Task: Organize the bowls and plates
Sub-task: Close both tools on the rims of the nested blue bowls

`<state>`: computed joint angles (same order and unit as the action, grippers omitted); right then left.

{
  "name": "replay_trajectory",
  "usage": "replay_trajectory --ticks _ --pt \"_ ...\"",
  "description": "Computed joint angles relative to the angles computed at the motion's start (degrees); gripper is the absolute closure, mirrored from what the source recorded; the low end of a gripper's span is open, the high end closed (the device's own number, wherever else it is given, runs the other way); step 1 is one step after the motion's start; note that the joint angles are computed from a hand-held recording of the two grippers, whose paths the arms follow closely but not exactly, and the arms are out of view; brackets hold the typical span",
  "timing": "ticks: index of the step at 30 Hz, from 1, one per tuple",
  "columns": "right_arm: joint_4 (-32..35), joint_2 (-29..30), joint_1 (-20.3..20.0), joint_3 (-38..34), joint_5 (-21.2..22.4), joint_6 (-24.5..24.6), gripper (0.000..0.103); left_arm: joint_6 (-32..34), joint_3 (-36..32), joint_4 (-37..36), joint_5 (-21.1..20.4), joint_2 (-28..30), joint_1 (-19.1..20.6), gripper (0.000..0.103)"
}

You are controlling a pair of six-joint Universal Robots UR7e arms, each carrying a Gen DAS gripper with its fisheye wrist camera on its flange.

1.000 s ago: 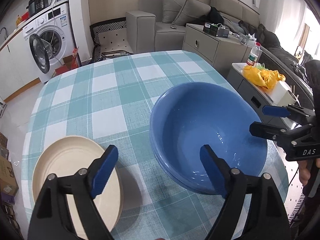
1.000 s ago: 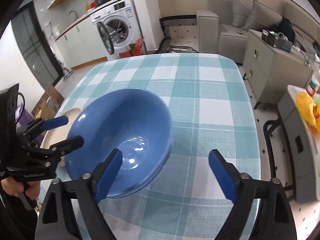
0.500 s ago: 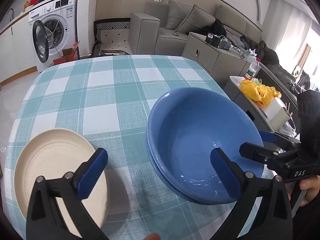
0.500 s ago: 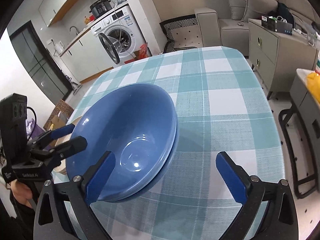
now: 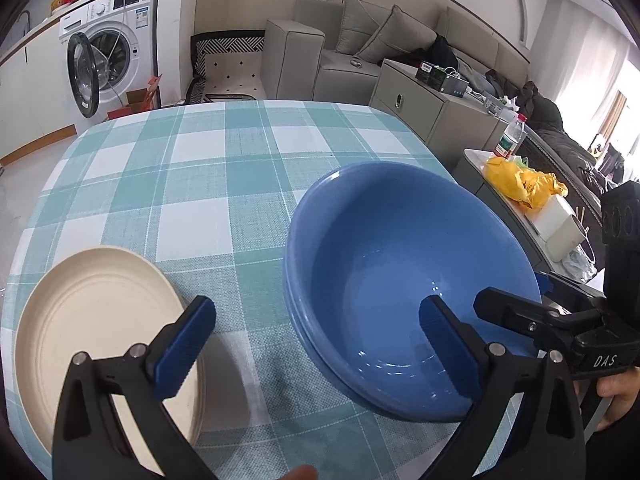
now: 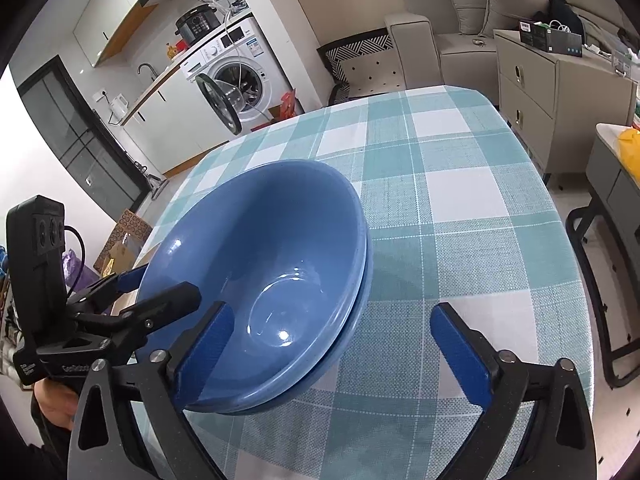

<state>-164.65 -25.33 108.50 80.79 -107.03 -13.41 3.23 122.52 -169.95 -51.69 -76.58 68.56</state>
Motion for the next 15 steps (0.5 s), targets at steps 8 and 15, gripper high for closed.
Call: replay_trajectory --ticks 8,15 --pt "1.3 -0.4 -0.6 0.3 1.6 1.9 0.031 0.4 0.2 0.0 -3.1 -0.5 0.7 0.028" --pt "-0.4 -0.7 -0.4 1.2 2.6 0.9 0.049 0.0 0.2 1.0 -3.6 -0.5 0.4 0.058"
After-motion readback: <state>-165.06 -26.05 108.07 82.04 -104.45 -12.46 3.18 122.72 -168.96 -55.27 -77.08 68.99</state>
